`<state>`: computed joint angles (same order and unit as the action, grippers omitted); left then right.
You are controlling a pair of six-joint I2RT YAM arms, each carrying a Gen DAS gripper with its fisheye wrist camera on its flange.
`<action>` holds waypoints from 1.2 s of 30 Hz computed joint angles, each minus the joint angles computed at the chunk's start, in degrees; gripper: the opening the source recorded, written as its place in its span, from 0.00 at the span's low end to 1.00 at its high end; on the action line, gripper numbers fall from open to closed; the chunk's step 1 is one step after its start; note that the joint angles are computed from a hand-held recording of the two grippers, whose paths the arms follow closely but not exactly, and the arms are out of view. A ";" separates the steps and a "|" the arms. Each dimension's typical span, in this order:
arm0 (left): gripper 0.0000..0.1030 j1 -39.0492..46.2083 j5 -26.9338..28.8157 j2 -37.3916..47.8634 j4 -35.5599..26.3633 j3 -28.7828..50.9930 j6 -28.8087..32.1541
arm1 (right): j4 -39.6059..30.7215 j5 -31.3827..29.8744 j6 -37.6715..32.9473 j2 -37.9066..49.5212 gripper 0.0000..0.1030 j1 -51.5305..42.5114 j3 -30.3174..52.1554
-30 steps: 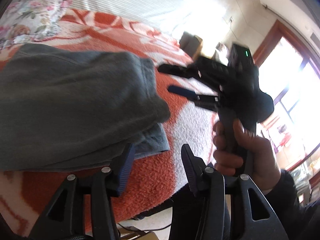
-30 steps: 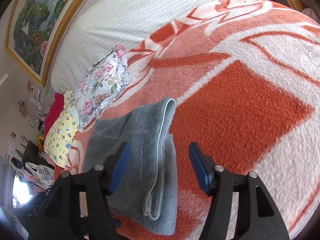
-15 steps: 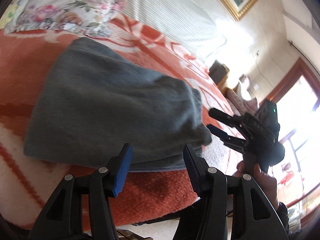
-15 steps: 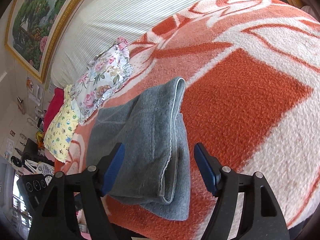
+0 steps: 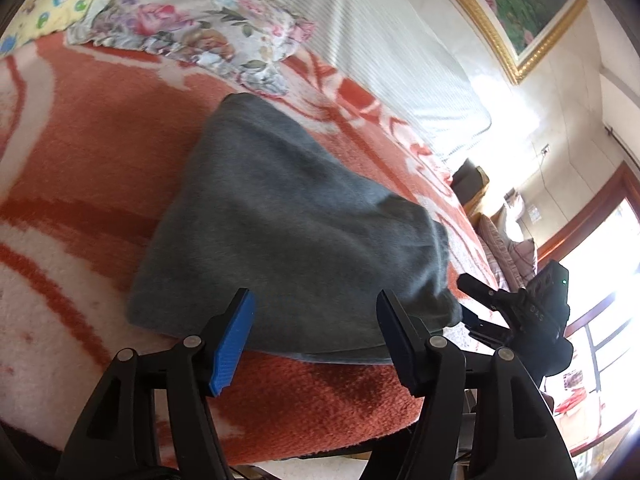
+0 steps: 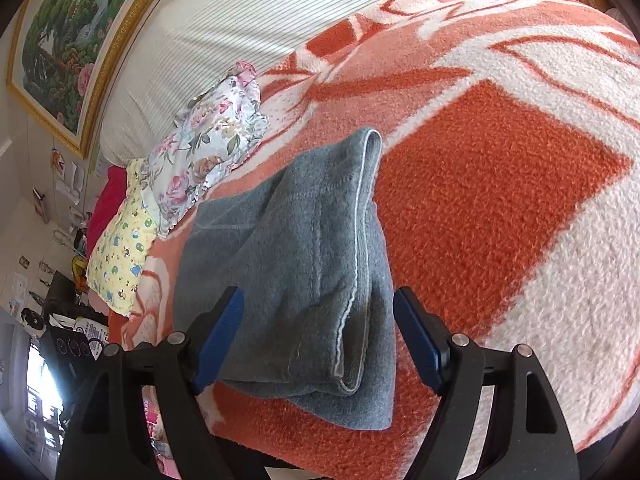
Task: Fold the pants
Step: 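Grasp the folded bundle edge with the right gripper while the left gripper grasps beside it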
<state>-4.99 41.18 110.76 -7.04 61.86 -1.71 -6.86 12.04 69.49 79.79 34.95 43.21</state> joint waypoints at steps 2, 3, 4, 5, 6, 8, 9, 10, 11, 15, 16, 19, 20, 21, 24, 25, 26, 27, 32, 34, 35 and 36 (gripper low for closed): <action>0.62 0.89 0.04 0.86 -0.33 0.45 -0.08 | 0.15 -0.13 0.55 -0.05 0.76 0.06 -0.54; 0.62 1.55 0.29 1.43 -0.84 0.95 0.05 | 0.34 -0.20 0.80 -0.09 0.76 0.04 -0.84; 0.62 1.93 0.29 1.59 -0.86 0.96 -0.07 | 0.67 -0.39 1.08 -0.18 0.77 0.01 -1.27; 0.63 2.37 0.24 1.80 -1.04 1.18 -0.09 | 1.02 -0.62 1.43 -0.18 0.77 0.01 -1.71; 0.64 2.80 0.25 1.86 -1.21 1.31 -0.09 | 1.08 -0.67 1.63 -0.18 0.77 0.05 -1.86; 0.67 3.31 0.24 2.13 -1.42 1.83 -0.33 | 1.75 -0.93 2.16 -0.23 0.77 0.05 -2.51; 0.67 3.57 0.21 2.35 -1.43 2.23 -0.45 | 1.94 -1.03 2.25 -0.14 0.77 0.04 -2.59; 0.69 3.73 0.15 2.48 -1.55 2.52 -0.46 | 2.31 -1.28 2.30 0.06 0.77 -0.14 -2.78; 0.70 3.81 -0.02 2.83 -2.13 3.25 -0.32 | 2.67 -1.49 2.30 0.14 0.77 -0.24 -2.96; 0.75 3.77 -0.40 4.46 -3.49 6.18 0.31 | 3.87 -2.10 2.39 0.71 0.78 -0.53 -3.47; 0.75 3.66 -0.78 4.88 -3.33 6.95 0.51 | 4.46 -2.31 2.43 0.93 0.79 -0.62 -3.73; 0.78 3.33 -2.52 5.91 -2.53 8.72 0.60 | 6.71 -3.14 2.95 1.62 0.80 -0.92 -4.83; 0.78 3.29 -3.12 6.57 -3.04 9.89 0.73 | 7.54 -3.39 3.34 1.84 0.80 -1.04 -5.28; 0.78 3.21 -3.48 7.33 -3.13 11.05 0.57 | 7.99 -3.47 3.76 1.89 0.80 -1.03 -5.55; 0.79 2.62 -4.92 10.59 -5.86 15.94 1.60 | 9.38 -3.79 3.72 1.94 0.82 -1.20 -6.09; 0.79 2.36 -5.34 11.63 -6.82 17.47 1.97 | 9.36 -3.83 3.43 2.01 0.82 -1.29 -6.02; 0.79 2.01 -5.88 13.06 -8.40 19.67 2.49 | 9.46 -3.91 3.28 2.11 0.83 -1.40 -5.97; 0.79 1.75 -6.29 14.03 -9.09 21.04 2.68 | 9.73 -3.93 3.29 2.17 0.83 -1.47 -6.03; 0.79 0.33 -8.21 18.12 -12.63 26.71 4.46 | 9.84 -4.13 2.72 3.06 0.84 -1.70 -5.49; 0.79 -0.08 -8.86 19.76 -14.14 28.97 4.65 | 9.79 -4.16 2.35 3.41 0.84 -1.84 -5.13; 0.79 -0.14 -8.65 20.49 -14.85 29.89 4.69 | 9.67 -4.23 1.93 3.74 0.84 -1.97 -4.75; 0.79 -0.15 -8.48 21.20 -15.37 30.77 4.40 | 9.25 -4.22 1.37 4.18 0.84 -2.07 -4.21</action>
<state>-5.14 32.70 131.96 -22.42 92.63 2.68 2.39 7.82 70.86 83.97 32.88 39.00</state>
